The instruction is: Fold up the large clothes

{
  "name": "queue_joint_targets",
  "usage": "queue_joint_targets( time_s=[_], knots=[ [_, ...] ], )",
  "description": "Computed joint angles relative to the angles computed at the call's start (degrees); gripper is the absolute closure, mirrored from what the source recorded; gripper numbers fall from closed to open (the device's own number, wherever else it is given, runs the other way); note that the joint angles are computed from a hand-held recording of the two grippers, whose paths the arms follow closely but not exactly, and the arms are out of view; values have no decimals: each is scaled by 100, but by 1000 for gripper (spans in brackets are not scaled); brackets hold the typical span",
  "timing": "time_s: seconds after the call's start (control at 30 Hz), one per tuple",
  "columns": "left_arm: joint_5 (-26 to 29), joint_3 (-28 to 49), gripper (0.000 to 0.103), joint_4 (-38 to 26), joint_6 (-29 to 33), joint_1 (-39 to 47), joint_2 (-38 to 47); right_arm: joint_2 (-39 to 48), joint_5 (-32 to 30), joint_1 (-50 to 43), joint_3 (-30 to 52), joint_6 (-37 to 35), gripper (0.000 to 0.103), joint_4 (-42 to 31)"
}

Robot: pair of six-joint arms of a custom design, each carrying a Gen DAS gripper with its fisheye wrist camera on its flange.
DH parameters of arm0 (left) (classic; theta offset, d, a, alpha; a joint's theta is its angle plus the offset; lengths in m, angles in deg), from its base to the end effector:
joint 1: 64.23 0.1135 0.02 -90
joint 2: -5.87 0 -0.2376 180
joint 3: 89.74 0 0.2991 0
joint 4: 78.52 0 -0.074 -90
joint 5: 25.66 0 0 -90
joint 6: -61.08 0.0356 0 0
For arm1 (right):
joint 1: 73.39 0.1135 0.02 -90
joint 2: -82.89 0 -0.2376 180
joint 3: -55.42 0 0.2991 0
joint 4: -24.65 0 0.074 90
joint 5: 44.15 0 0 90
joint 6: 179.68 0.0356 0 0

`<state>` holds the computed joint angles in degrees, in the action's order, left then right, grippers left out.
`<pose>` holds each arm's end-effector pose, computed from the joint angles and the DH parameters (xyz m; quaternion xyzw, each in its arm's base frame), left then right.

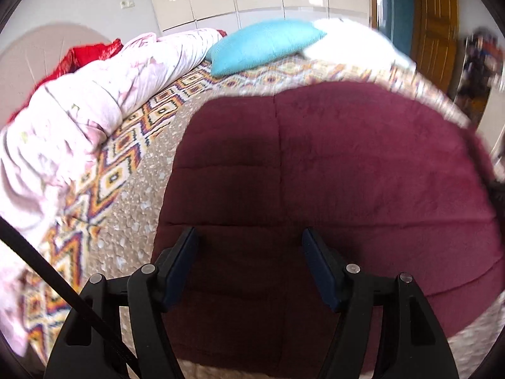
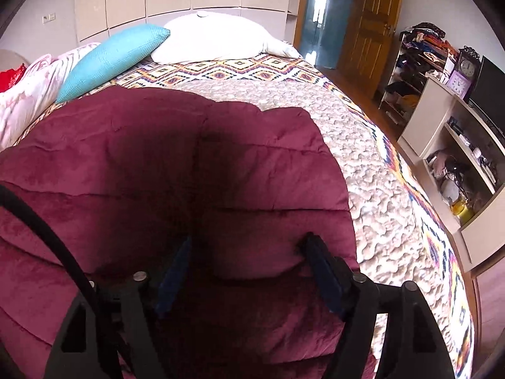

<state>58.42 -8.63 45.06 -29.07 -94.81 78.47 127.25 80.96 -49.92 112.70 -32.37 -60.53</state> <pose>0.2757 -0.1587 0.3033 0.2267 0.9042 -0.0486 0.3586 0.1669 0.0501 0.2483 0.3187 0.8877 -0.1317 0.3051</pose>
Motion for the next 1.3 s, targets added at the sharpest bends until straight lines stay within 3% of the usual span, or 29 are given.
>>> queue_joint_targets(
  time_s=[0.1,0.17,0.27,0.33,0.37,0.57,0.77,0.87,0.97,1.07,1.23,1.3],
  knots=[
    [496,228,36,-114,-174,234,-83,-770,74,139,5,21,27,-111],
    [478,614,36,-191,-126,194,278,-757,275,388,219,220,29,-217],
    [187,1217,36,-167,33,27,1066,-379,-147,269,458,-411,44,436],
    [-111,1540,36,-98,124,-56,1611,103,-649,59,533,-909,69,1073],
    [-267,1700,36,-63,118,-78,1891,348,-771,-14,569,-1073,70,1296],
    [-578,1863,35,566,334,-130,2470,2049,-849,-645,1243,-1663,68,2138],
    [-295,1762,30,1117,119,6,2709,3016,-1152,-1302,1619,-2080,63,2666],
    [-317,1585,30,1316,108,-21,2623,2858,-1140,-1332,1341,-2061,62,3012],
    [-300,1709,31,1091,179,-6,2611,2714,-1267,-1395,1300,-2025,63,2931],
    [-340,1643,32,812,335,153,2184,2583,-1188,-1306,1724,-1935,57,2053],
    [-129,1358,32,504,571,860,1474,686,-1130,-1219,1276,-1395,31,876],
    [32,1378,32,268,588,1130,1400,-174,-1080,-1178,979,-1118,31,256]
  ],
)
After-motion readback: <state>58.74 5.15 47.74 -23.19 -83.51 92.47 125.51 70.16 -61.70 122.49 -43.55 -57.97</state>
